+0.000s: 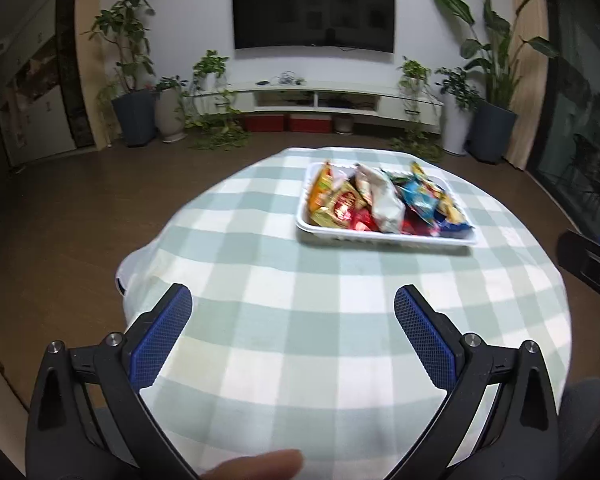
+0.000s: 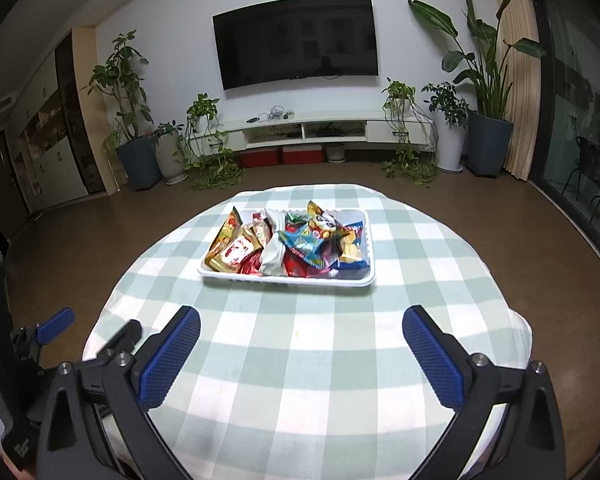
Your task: Organize snacks
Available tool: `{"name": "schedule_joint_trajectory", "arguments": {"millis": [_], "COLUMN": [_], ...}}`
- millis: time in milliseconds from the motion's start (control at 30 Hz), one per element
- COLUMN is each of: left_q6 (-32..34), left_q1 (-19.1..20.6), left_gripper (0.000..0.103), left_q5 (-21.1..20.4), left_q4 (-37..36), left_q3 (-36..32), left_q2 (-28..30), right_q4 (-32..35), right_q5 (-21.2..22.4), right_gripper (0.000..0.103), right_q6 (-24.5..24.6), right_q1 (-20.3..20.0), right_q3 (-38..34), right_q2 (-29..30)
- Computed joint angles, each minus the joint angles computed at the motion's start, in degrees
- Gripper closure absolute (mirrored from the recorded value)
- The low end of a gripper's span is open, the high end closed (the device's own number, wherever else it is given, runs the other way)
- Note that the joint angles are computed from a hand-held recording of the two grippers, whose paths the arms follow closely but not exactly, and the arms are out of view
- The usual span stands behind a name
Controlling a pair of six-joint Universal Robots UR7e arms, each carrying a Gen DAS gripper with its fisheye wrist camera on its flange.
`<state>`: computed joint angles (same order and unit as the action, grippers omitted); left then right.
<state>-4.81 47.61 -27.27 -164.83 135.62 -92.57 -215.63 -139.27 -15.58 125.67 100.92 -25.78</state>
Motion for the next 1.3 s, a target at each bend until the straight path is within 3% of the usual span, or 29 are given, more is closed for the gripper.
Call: {"name": "schedule_joint_trajectory", "arguments": {"millis": [500,1300], "left_q6": [-2.3,-1.2], "left_q1": [-1.6,-0.8], "left_gripper": [0.0,0.0], "left_q5": [0.3,-0.6], "left_q4": [4.5,4.2], "left_q3": [0.4,0.4], "left_q2": [-0.7,0.9], "right_q4": [0.5,0.7], "right_q5": [-5.5,-5.9], "right_gripper": [0.0,0.0], "right_q6": [-1.2,-0.7], "right_q1": [1.6,1.2], "right_q3": [-1.5,-1.4], "right_q2": [2.2,2.7]}}
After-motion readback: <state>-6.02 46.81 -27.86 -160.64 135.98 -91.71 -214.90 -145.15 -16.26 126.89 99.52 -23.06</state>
